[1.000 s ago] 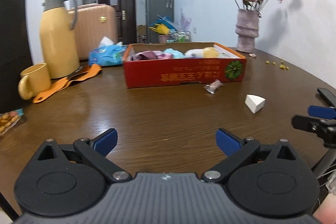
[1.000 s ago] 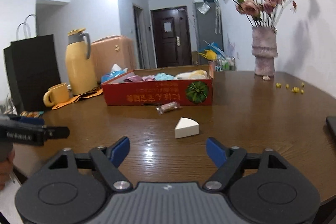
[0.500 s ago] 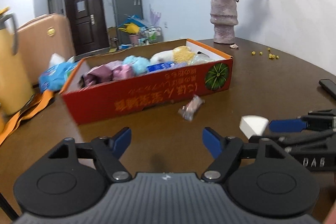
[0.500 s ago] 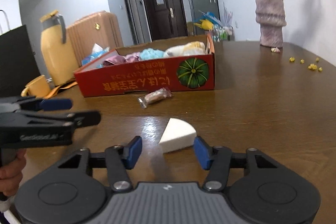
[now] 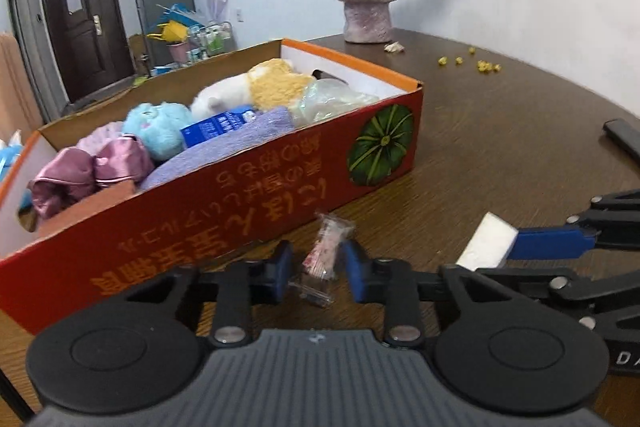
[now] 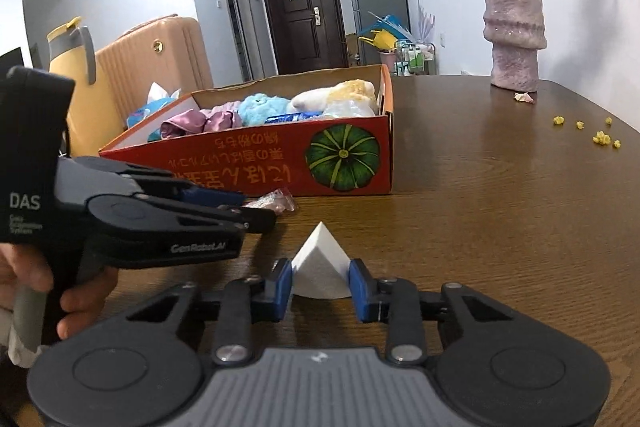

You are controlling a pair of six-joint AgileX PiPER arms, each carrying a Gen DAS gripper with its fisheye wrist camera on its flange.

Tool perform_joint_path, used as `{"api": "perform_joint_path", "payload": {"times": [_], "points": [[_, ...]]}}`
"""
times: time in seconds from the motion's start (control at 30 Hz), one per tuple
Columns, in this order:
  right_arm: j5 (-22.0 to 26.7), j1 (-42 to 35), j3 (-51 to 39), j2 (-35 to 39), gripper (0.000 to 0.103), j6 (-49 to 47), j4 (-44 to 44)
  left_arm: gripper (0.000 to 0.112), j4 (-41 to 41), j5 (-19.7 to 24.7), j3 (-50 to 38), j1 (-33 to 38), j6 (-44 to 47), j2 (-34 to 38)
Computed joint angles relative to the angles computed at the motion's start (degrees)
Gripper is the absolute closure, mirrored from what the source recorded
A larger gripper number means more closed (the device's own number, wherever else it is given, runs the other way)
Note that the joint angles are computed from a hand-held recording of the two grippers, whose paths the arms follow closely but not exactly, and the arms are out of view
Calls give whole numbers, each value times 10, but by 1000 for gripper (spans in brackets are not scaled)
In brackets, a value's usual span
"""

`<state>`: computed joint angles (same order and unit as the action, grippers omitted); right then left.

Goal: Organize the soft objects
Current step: 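Close the right gripper on the white sponge while the left gripper grasps the candy wrapper, then carry the sponge and wrapper into the box and open both grippers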

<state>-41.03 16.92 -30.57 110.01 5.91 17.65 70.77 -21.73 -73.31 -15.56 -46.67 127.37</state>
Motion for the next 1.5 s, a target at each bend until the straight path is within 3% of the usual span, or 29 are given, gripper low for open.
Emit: {"api": "perform_joint_path", "payload": {"times": [0.03,0.17,0.37,0.5,0.67,0.83,1.0,1.13,1.27,1.4,1.5], "points": [[-1,0,0,0,73,0,-1,93,12,-5,0,1,-8,0],[0,-7,-6,4,77,3,-11,94,-28,-14,36,4,29,-20],[-2,-7,-2,0,85,6,-9,94,-136,-62,155,47,109,-101],[-34,23,36,-24,85,14,16,94,-177,-96,247,90,143,-161],[-81,100,107,-82,85,11,90,94,-178,-139,346,153,146,-236],[-117,231,163,-152,84,-36,227,94,-145,-202,433,227,148,-308],[-137,343,176,-184,84,-82,348,94,-110,-240,473,278,138,-344],[-144,383,176,-200,84,-110,395,94,-97,-253,477,295,131,-350],[-122,358,161,-219,84,-150,383,94,-95,-251,444,285,119,-335],[-46,236,110,-230,84,-169,255,94,-106,-215,347,251,79,-296],[29,131,32,-205,84,-154,131,94,-116,-153,237,210,67,-246]]}}
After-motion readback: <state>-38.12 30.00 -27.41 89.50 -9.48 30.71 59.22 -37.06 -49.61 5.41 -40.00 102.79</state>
